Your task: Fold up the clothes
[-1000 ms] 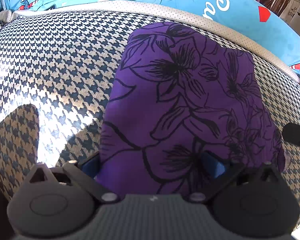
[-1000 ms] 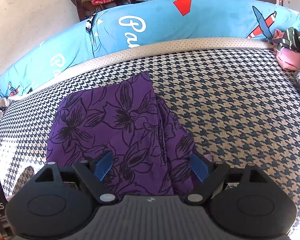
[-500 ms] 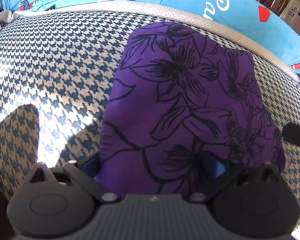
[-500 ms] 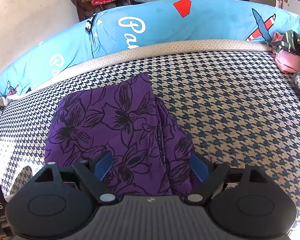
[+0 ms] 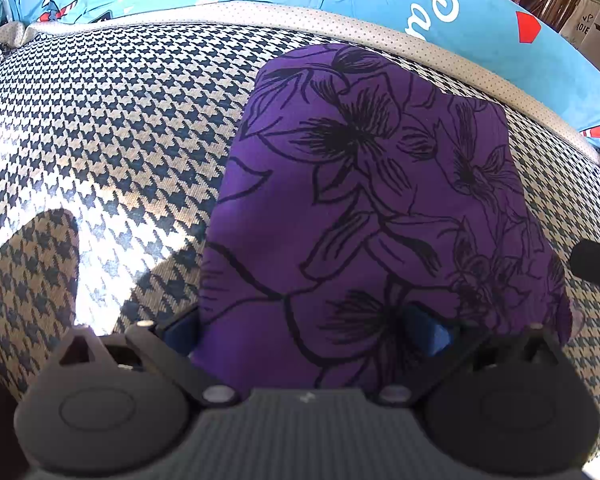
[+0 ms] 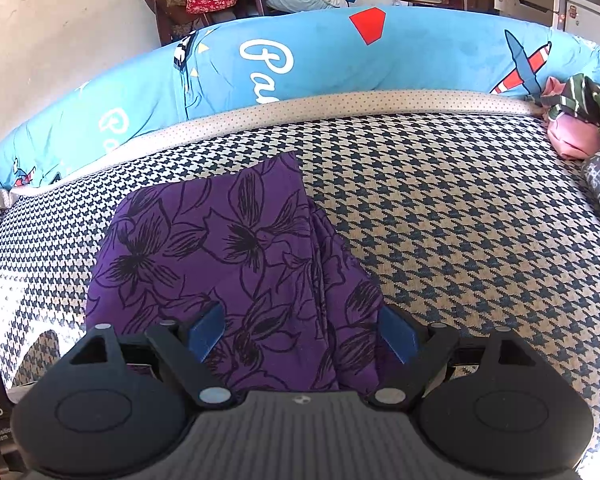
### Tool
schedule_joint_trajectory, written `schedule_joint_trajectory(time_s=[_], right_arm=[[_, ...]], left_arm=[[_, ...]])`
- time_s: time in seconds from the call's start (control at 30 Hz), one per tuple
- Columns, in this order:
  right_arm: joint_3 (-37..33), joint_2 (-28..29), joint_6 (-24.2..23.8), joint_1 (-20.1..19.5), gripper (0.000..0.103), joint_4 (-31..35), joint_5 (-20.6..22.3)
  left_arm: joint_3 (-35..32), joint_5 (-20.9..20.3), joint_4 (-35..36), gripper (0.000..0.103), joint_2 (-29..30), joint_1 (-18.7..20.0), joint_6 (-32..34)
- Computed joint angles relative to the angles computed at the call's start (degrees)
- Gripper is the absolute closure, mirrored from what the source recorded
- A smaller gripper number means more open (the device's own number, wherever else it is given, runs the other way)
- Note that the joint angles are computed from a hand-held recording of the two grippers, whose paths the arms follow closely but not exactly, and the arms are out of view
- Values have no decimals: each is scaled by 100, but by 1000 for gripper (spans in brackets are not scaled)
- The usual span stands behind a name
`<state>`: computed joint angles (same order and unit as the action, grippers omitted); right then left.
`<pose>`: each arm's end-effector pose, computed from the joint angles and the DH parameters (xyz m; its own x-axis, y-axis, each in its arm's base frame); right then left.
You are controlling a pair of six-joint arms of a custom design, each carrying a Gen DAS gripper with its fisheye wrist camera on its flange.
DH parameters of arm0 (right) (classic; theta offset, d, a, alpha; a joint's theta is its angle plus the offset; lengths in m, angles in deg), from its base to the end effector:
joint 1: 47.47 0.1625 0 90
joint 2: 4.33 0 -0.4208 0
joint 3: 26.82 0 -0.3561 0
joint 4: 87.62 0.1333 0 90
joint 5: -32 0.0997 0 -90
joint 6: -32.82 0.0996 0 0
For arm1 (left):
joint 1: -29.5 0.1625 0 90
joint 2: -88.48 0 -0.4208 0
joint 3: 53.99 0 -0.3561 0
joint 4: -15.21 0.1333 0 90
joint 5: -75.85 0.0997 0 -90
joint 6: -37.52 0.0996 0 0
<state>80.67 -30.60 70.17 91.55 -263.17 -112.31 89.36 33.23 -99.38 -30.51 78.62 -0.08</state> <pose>0.4386 -0.3116 -0.0536 -0.7976 0.0786 0.5980 -0.3382 0.7626 -0.5514 0.0119 -0.3019 0.3167 -0.8065 -0.1120 -0.5806 0.2050 0.8681 -0.4522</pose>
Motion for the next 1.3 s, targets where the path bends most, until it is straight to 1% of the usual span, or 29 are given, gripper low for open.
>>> schedule_joint_trajectory(time_s=[0.13,0.9,1.1,1.3], right_arm=[[-28,36,-72,34,18,-15,-100],[-43,51,-106,60,18,-5,-188],[-30,53,-243,50,18,-103,-46],[-42,75,-284,49,18,-110,53]], left_arm=[[19,9,-24,0,3,-2,5],[25,42,-34,0,-18,19,64],[32,42,-87,0,-10,57,118],[31,41,-94,0,-22,71,150]])
